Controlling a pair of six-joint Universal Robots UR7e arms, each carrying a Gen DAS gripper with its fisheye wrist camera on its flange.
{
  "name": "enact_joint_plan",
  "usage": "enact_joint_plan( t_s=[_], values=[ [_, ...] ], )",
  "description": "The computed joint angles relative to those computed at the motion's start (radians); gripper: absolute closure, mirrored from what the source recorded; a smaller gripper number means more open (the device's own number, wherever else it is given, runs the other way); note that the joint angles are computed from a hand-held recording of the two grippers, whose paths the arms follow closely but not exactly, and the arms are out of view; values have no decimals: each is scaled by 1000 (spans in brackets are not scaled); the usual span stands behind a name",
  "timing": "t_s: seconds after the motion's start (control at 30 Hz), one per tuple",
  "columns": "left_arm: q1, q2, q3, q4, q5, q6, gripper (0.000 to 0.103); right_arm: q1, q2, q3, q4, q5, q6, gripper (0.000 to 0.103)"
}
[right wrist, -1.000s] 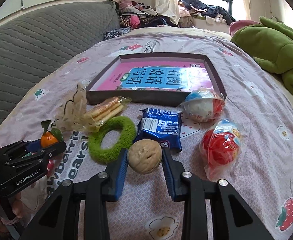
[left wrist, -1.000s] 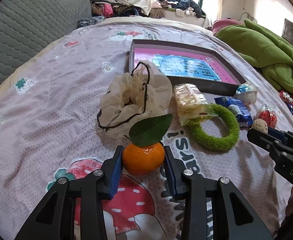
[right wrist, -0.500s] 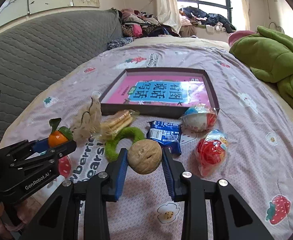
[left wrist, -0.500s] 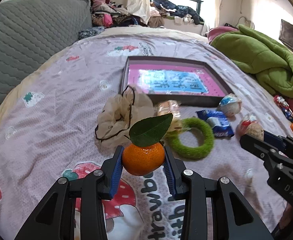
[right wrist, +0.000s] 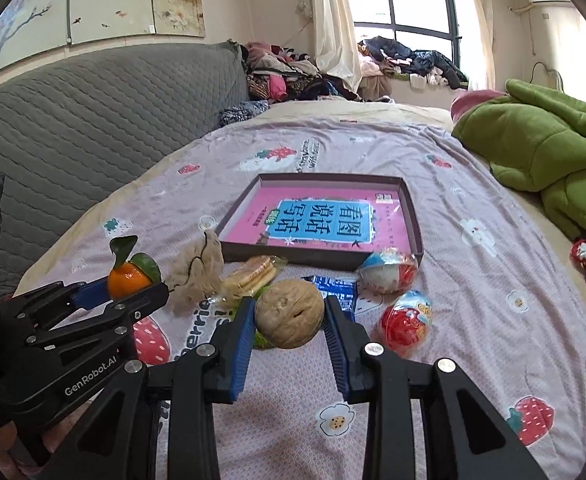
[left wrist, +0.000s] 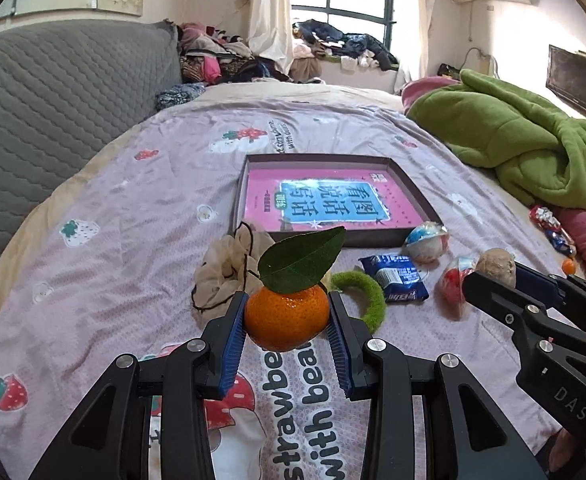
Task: Organize objects
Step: 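Close the left gripper on the mandarin while the right gripper grasps the walnut, then carry the mandarin and walnut in both grippers over the pink tray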
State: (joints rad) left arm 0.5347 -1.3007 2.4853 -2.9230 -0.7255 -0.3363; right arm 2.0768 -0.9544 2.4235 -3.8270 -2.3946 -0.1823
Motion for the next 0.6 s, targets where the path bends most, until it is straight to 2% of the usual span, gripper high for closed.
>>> enact_joint_plan(
  t_s=[0.27,0.6],
  values=[
    [-38,-45,-14,51,33,-8,64,47,-44,-6,12,-35,-12,68],
    [-42,-46,-72,48,45,38,64,72,-83,-42,47,-57,-66,68]
  ],
)
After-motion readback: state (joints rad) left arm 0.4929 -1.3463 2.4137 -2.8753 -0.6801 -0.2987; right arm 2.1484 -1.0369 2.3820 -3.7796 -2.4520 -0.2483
